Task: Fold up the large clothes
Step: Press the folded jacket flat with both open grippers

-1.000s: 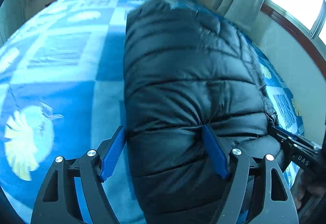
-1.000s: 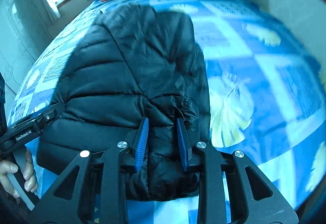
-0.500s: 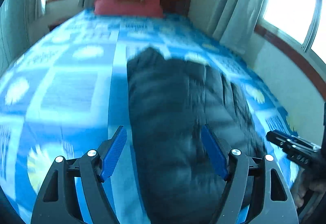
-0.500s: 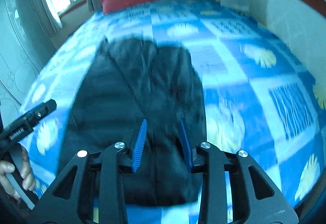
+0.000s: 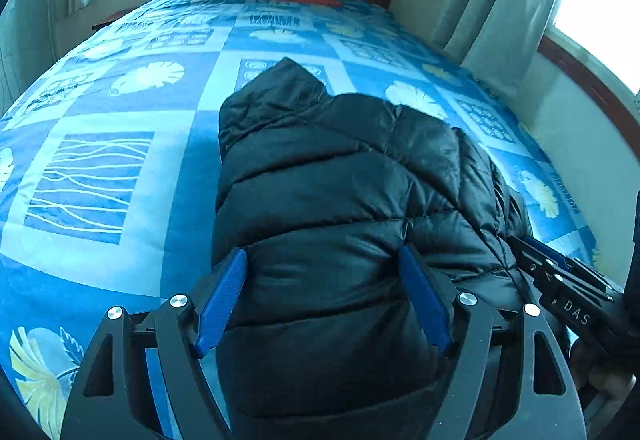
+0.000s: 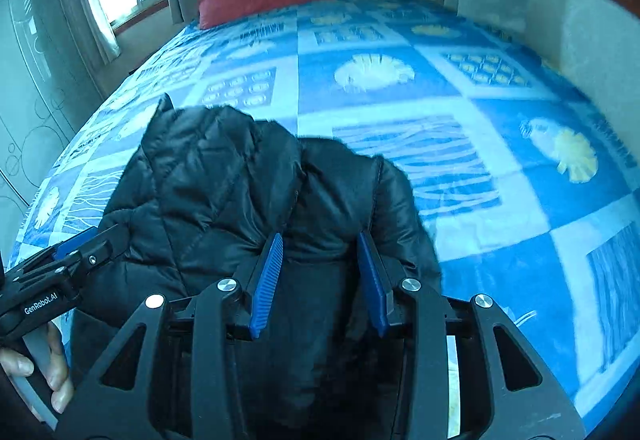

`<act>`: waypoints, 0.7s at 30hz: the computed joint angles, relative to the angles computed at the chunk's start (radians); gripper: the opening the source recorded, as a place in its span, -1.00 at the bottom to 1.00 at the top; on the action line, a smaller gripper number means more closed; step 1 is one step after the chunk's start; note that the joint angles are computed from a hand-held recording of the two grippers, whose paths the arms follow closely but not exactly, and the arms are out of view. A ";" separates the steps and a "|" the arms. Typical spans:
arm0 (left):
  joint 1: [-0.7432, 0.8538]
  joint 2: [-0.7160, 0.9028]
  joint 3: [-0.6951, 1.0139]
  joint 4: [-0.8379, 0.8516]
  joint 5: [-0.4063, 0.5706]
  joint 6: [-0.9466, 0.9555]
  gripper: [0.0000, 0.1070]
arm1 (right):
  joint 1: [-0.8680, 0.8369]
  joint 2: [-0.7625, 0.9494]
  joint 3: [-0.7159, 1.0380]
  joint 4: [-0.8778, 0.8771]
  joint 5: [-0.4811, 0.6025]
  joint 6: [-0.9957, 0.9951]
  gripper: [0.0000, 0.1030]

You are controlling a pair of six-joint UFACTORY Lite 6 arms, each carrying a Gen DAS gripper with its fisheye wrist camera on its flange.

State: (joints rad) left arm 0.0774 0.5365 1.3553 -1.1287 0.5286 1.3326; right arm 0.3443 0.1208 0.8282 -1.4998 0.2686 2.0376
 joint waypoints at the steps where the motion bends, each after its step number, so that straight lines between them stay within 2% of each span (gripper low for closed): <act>1: -0.007 0.002 -0.009 -0.009 -0.018 0.013 0.49 | -0.005 0.017 -0.003 -0.061 -0.010 0.065 -0.25; 10: -0.051 0.079 0.020 -0.020 -0.101 0.019 0.54 | -0.007 0.109 -0.002 -0.341 0.012 0.373 -0.25; 21: -0.072 0.087 -0.005 -0.106 -0.152 0.102 0.55 | -0.004 0.148 -0.002 -0.461 0.044 0.505 -0.25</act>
